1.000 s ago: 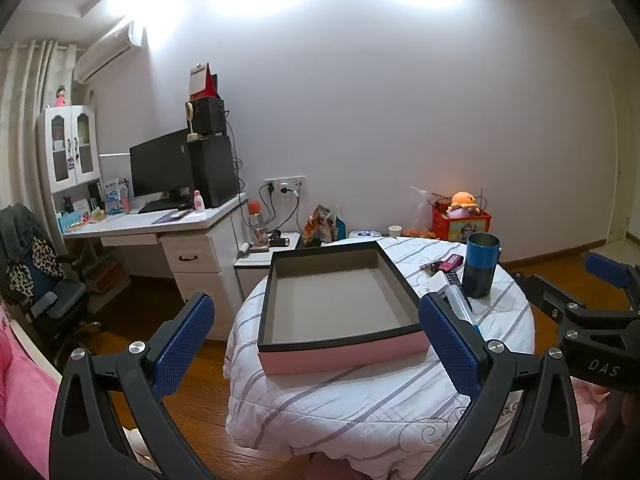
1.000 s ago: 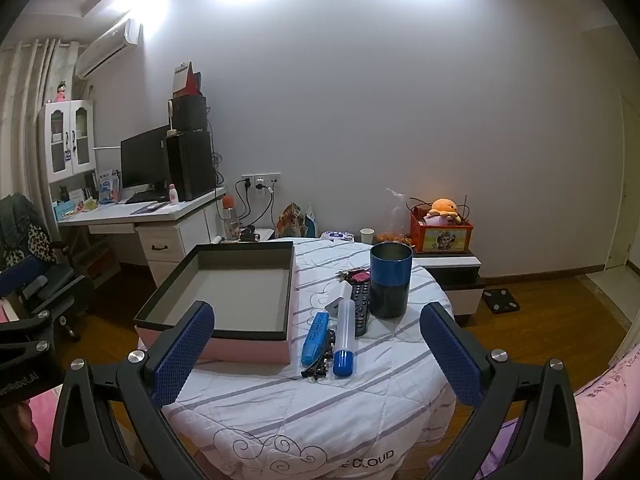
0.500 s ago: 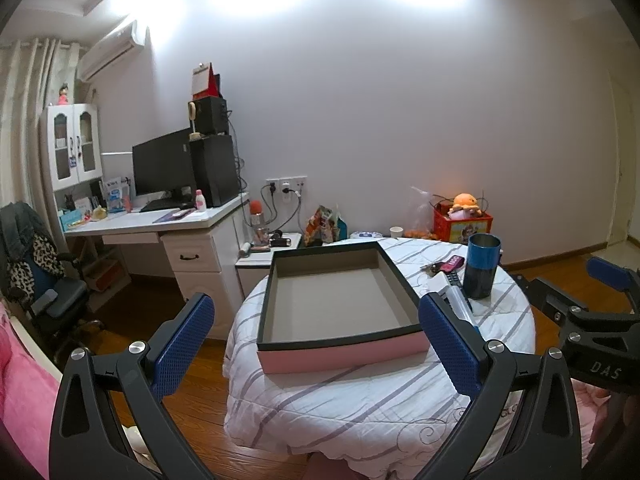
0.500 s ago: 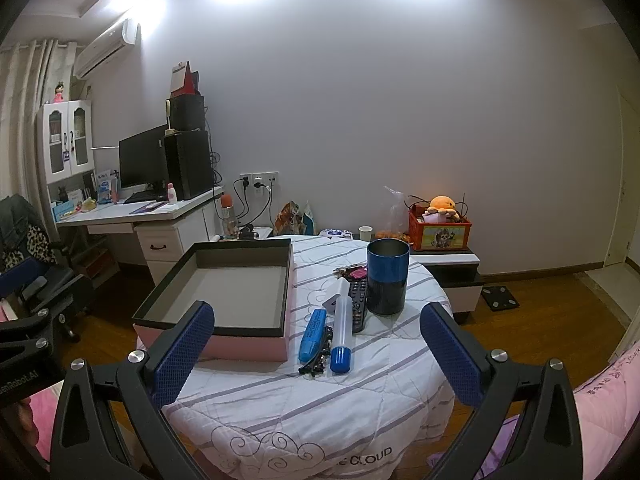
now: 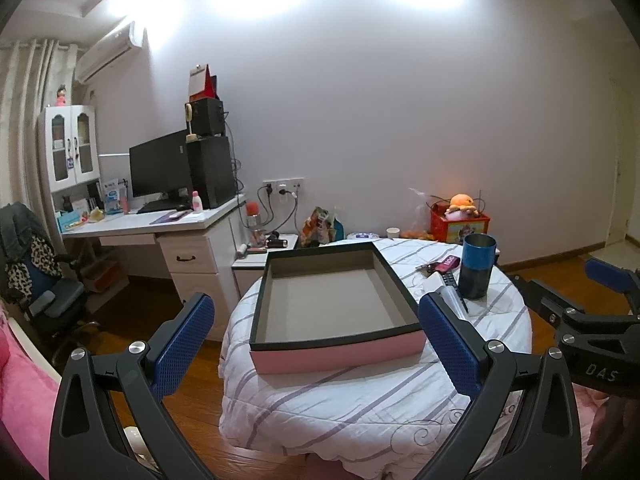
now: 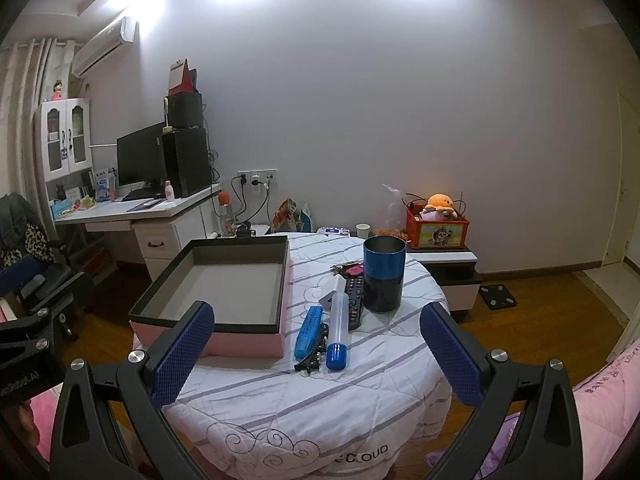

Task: Organize rigid objects

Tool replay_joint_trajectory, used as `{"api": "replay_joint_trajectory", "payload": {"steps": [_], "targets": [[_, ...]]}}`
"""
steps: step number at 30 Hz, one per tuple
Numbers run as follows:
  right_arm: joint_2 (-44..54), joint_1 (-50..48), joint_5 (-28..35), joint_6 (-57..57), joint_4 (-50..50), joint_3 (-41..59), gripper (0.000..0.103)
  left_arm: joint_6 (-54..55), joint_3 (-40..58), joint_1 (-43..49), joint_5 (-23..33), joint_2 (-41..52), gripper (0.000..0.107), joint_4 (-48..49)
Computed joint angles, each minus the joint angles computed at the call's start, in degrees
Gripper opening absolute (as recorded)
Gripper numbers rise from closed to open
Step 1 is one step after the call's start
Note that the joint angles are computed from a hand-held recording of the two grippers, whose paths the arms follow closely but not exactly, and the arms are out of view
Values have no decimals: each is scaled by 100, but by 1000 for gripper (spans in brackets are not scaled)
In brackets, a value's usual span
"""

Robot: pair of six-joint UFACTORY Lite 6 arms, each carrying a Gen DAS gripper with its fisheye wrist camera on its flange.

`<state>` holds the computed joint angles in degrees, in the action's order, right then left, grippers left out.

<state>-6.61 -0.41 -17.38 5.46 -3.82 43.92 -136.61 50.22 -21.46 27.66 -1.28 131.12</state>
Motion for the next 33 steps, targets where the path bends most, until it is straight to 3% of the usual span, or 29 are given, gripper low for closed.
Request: {"api": "replay_joint_trajectory", "payload": {"steps": [33], "targets": [[-21, -40, 48, -130, 97, -18, 103, -154, -154, -20, 120, 44, 103, 152]]}}
